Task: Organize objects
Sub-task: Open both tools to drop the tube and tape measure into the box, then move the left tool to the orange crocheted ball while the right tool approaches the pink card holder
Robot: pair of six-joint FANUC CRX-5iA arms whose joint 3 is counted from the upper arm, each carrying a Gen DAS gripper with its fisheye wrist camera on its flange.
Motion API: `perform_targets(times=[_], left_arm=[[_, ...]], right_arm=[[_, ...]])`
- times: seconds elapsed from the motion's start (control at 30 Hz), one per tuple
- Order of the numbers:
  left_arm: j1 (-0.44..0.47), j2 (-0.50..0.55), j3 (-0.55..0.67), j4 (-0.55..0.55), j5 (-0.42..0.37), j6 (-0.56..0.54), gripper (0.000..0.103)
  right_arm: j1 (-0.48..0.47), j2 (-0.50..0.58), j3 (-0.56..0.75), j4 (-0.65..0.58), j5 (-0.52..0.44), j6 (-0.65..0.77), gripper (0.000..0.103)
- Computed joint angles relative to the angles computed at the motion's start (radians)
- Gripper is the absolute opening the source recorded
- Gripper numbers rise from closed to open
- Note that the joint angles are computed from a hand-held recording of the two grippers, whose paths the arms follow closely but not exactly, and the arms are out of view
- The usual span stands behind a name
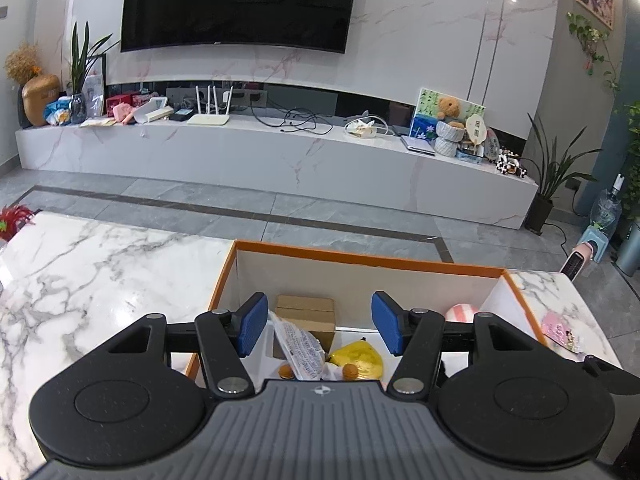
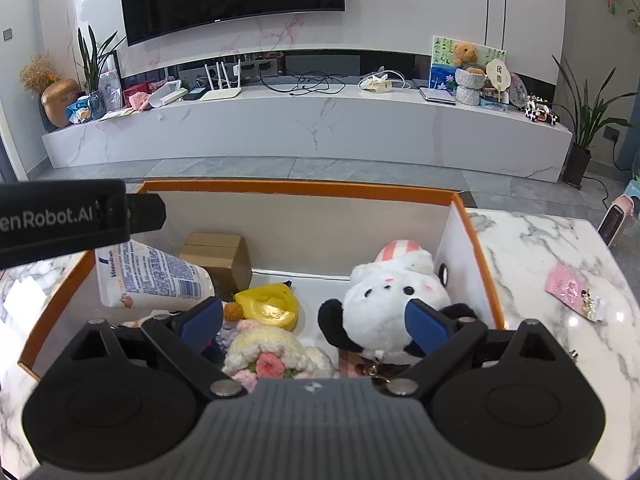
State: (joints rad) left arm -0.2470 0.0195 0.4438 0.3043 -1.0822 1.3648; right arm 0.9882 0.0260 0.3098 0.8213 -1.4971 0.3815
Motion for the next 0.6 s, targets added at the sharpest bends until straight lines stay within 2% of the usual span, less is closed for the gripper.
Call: perform_targets(times=[0.3, 0.37, 0.6], left_arm=[[-0.002, -0.066, -0.033, 0.002, 0.023, -0.093, 0.07], [0.012, -0.081, -0.042, 0.01, 0.022, -0.122, 0.073], [0.107, -0.155, -0.109, 0.066, 0.006, -0.156, 0.074]], right_arm=[[0.055, -0.009, 0.02, 0.051, -0.055, 0.022, 0.098], [0.074, -0.012, 0.024, 0.065, -0.067, 0.03, 0.098], [0.17, -0.047, 0.003, 0.107, -0.113, -0.034, 0.099]])
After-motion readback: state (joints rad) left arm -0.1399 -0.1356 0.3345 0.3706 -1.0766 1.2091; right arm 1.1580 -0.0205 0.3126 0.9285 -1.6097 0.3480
